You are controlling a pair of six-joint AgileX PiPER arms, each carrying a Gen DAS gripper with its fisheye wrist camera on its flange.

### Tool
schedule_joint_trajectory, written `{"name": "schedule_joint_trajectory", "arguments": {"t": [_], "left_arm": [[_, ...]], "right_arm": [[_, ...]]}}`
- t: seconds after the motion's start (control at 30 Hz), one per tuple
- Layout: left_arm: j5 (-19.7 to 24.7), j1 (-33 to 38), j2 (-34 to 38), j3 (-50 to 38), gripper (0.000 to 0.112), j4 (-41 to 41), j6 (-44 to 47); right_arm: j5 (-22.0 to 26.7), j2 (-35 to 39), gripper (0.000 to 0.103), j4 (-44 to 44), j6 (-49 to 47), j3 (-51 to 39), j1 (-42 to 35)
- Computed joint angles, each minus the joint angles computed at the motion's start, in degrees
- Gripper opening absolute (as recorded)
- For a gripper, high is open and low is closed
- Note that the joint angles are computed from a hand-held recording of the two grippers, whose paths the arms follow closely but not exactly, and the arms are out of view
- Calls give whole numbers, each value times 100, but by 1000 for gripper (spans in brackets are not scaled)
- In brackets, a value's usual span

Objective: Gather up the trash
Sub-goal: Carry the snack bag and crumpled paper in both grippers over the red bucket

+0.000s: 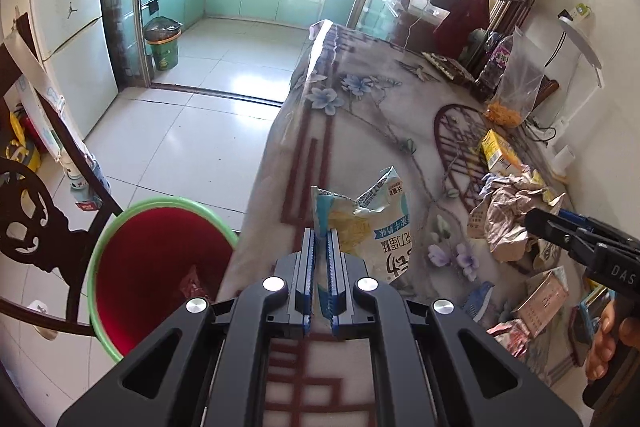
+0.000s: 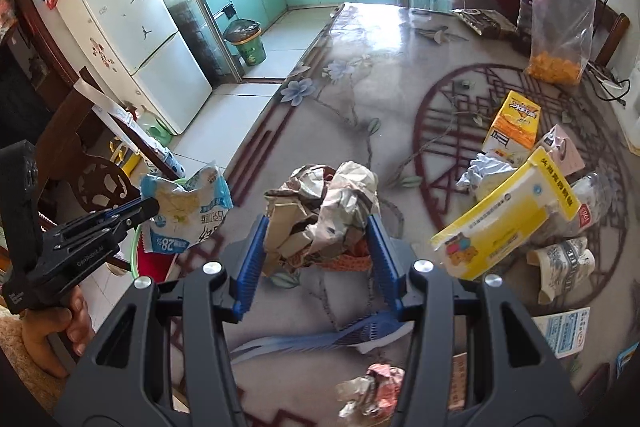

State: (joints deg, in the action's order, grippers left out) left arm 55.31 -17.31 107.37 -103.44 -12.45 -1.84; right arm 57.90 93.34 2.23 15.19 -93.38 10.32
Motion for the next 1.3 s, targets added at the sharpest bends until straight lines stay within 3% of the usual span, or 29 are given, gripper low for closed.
{"name": "schedule_joint_trajectory", "arguments": {"t": [0.53, 0.9, 1.3], "left_arm": [[248, 934, -81, 103, 3, -604, 1080], [347, 1285, 59, -12, 4, -887, 1518], [168, 1689, 59, 282, 4, -466, 1353]], "right_arm": [[72, 424, 49, -732, 1128, -602, 951], [374, 750, 48, -1125, 1526, -1175, 1339], [408, 1296, 48, -610, 1200, -1795, 1569]]}}
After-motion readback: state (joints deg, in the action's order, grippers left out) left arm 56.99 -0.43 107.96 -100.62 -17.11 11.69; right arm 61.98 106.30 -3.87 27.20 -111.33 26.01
